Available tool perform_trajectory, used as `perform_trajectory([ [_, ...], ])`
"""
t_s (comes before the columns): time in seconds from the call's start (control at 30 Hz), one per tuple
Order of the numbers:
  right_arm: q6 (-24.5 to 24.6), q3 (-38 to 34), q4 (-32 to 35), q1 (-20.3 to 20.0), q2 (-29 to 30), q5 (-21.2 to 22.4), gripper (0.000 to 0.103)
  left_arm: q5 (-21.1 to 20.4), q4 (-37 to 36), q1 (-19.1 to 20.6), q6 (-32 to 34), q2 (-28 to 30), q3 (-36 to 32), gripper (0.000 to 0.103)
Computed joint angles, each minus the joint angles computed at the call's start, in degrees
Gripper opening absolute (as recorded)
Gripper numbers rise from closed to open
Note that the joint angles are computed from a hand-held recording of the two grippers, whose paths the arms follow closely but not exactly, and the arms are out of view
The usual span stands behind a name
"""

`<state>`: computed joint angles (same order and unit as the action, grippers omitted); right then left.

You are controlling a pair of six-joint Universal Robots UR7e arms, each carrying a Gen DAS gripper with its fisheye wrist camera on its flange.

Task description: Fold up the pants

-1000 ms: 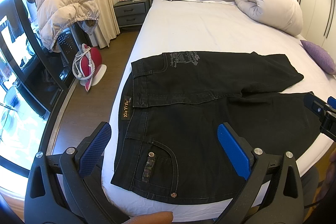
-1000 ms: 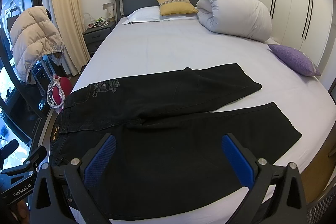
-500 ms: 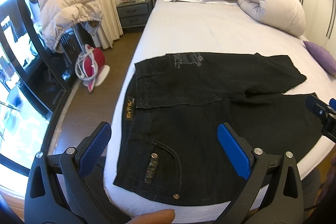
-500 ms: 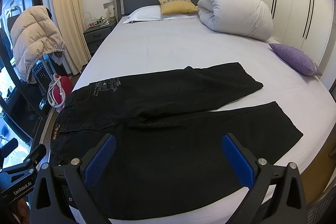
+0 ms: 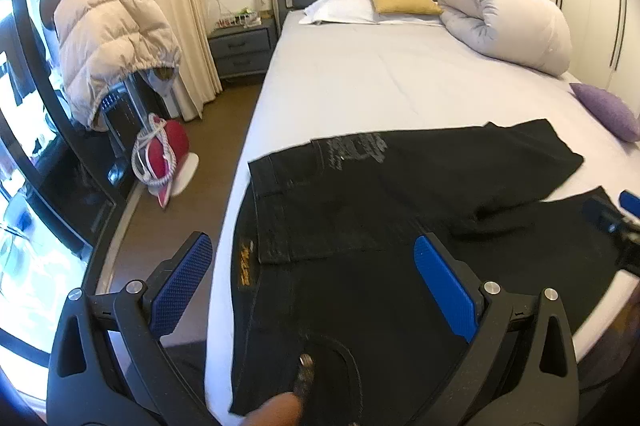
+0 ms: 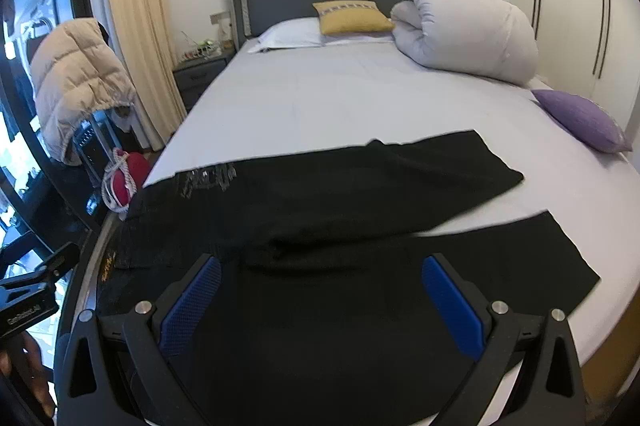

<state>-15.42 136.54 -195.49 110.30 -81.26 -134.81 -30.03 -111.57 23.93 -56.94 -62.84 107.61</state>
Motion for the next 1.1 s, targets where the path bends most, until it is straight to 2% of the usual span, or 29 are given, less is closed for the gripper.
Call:
perform_trajectory([
  [0.1, -2.2, -1.0, 0.6, -3.0, -0.6, 5.5, 0.103, -2.0, -1.8, 2.6, 1.9, 1.4, -1.3, 0.103],
  [0.17, -4.0, -1.9, 1.4, -4.8, -0.7, 8.4, 0.103, -2.7, 3.7, 4.9, 0.0, 3.2, -4.4, 0.103],
  [0.23, -5.7, -3.3, 3.8, -6.8, -0.7, 11.1, 0.103, -3.3, 4.3, 7.2, 0.8, 4.4, -6.7, 0.103],
  [0.27, -6.7, -4.1, 5.4, -8.1, -0.8, 12.9, 0.103, -3.1, 0.9, 8.7, 4.4, 4.9, -7.3, 0.103],
  [0.33, -8.2, -5.4, 7.8, -10.0, -0.8, 15.3, 0.103, -1.7, -7.7, 11.6, 16.1, 6.8, -8.9, 0.103],
  [0.4, -9.6, -7.2, 12.2, -12.3, -1.1, 19.0, 0.102, -1.8, -13.4, 14.9, 28.1, 10.5, -13.8, 0.103],
  [0.43, -10.6, -8.0, 13.6, -13.1, -0.9, 20.2, 0.102, -2.8, -16.5, 16.6, 34.1, 12.0, -15.9, 0.103],
  [0.5, -13.5, -9.7, 16.6, -14.5, -0.5, 22.3, 0.1, -7.7, -18.7, 20.8, 44.8, 16.2, -23.5, 0.103],
  [0.53, -15.4, -10.9, 18.4, -15.1, 0.0, 23.5, 0.1, -11.1, -17.3, 23.2, 49.1, 18.6, -28.6, 0.103],
  [0.63, -18.4, -12.8, 21.2, -16.2, 1.1, 25.5, 0.099, -18.9, -9.3, 28.2, 55.6, 24.7, -41.9, 0.103],
  [0.73, -18.9, -14.3, 24.3, -17.2, 2.0, 27.0, 0.097, -24.7, 0.1, 31.8, 58.1, 30.1, -53.4, 0.101],
  [0.8, -18.8, -15.4, 26.7, -18.3, 2.5, 28.6, 0.093, -28.0, 3.8, 33.3, 59.9, 32.4, -57.8, 0.098],
  [0.9, -19.4, -17.1, 29.2, -19.3, 4.0, 29.1, 0.087, -30.4, 10.7, 34.6, 61.6, 35.6, -63.6, 0.089],
  [0.97, -19.5, -18.2, 30.9, -19.6, 4.8, 29.3, 0.085, -29.9, 16.1, 35.2, 62.2, 38.0, -68.1, 0.077],
  [1.03, -20.0, -19.1, 31.9, -19.7, 5.4, 30.4, 0.085, -30.1, 21.0, 35.9, 62.3, 40.5, -73.0, 0.075],
  [1.1, -20.4, -20.4, 32.7, -19.6, 6.6, 31.4, 0.083, -30.4, 22.8, 36.5, 62.7, 41.5, -75.4, 0.07],
])
